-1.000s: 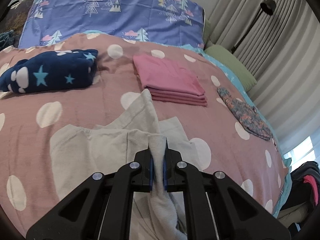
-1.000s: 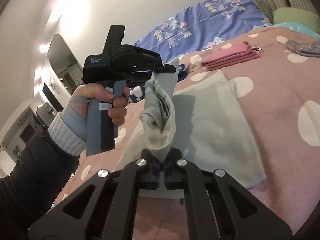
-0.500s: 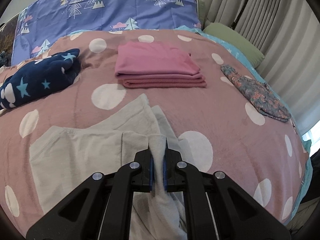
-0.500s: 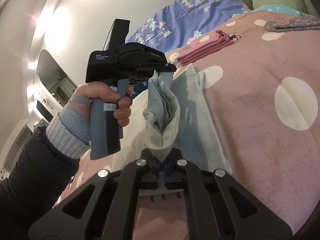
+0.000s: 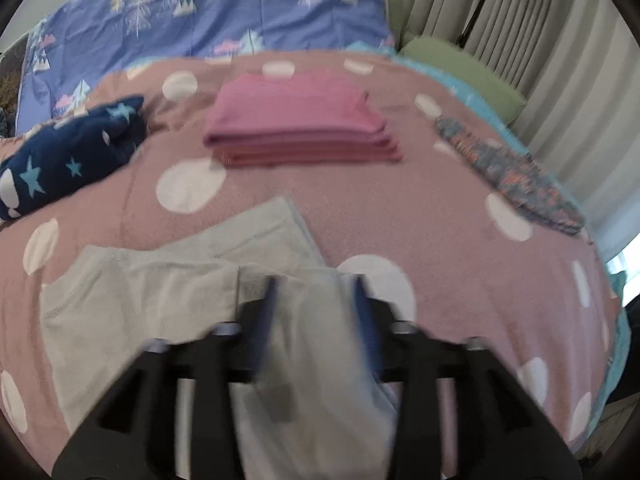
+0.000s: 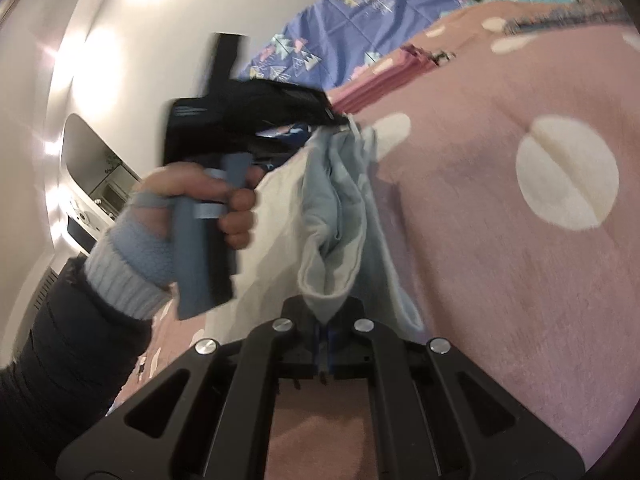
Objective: Fold small clothes
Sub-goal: 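Open the left tool and release the shirt while the right tool keeps holding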
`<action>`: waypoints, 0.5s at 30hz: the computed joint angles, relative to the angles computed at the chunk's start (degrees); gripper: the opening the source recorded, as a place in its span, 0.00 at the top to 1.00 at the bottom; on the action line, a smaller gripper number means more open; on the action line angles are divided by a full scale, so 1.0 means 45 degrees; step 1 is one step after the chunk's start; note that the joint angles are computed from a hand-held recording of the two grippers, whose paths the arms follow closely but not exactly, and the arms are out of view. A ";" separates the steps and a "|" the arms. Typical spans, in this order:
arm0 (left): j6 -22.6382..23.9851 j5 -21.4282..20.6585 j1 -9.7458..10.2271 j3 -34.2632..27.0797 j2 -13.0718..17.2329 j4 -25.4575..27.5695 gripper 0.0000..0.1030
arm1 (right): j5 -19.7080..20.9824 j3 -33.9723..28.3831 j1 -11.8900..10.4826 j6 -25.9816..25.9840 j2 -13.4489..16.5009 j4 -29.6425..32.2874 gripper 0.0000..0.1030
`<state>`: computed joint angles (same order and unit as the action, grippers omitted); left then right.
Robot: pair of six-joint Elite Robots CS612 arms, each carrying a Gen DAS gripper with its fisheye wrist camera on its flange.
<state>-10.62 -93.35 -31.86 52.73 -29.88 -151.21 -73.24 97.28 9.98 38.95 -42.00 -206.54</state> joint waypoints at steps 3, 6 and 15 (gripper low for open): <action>0.0865 0.0019 -0.0009 0.1701 -0.0961 -0.1535 0.40 | 0.0295 -0.0049 -0.0094 0.0275 0.0075 0.0104 0.98; 0.1846 0.0305 -0.0019 0.3835 -0.2079 -0.3170 0.31 | 0.0285 -0.0072 -0.0084 0.0178 0.0087 0.0054 0.97; 0.4262 0.2132 -0.0254 0.9787 -0.4467 -0.6434 0.23 | 0.0220 -0.0184 -0.0048 0.0246 0.0011 0.0391 0.98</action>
